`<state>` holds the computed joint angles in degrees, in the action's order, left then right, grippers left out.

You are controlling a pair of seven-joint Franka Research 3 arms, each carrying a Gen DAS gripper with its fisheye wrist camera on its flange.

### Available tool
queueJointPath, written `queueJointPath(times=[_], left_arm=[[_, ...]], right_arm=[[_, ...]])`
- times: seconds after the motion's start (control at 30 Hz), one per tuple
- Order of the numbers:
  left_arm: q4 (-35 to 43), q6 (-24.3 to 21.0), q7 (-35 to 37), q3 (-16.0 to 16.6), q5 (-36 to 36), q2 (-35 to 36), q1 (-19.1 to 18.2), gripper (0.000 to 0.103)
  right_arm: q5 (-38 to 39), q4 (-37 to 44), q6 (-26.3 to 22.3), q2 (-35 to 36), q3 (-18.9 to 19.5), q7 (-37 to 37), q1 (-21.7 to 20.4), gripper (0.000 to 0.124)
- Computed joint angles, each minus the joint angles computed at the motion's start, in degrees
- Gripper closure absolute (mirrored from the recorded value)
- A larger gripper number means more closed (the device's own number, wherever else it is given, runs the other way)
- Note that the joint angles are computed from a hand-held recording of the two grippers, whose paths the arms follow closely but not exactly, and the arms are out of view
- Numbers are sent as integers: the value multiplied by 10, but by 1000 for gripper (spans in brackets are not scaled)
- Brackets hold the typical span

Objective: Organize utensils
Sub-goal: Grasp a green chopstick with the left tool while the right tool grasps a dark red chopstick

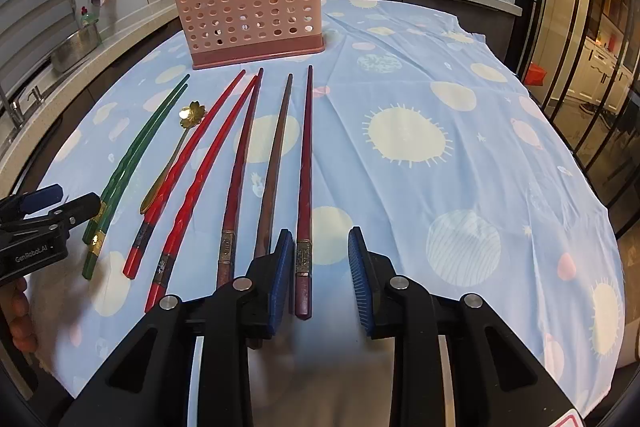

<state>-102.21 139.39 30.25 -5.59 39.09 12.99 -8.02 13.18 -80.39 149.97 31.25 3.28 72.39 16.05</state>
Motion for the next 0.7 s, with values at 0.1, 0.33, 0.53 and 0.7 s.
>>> queueJointPath(times=[0.1,0.33,0.53,0.7], left_arm=[[1,6,14,-3,-16,5,4,36],[-2,17,14,0,-14,4,1,42],[-9,33,28,-3,-27,0,4,59],[-18,52,39,-4,-42,-4,8,76]], right_arm=[[-2,-2,4,-1,-1,-1,1,98],[-3,-3,10,1,1,-8,2,105],[3,-6,12,0,5,-20,-1,113],[6,-14,16,-4,6,-26,0,117]])
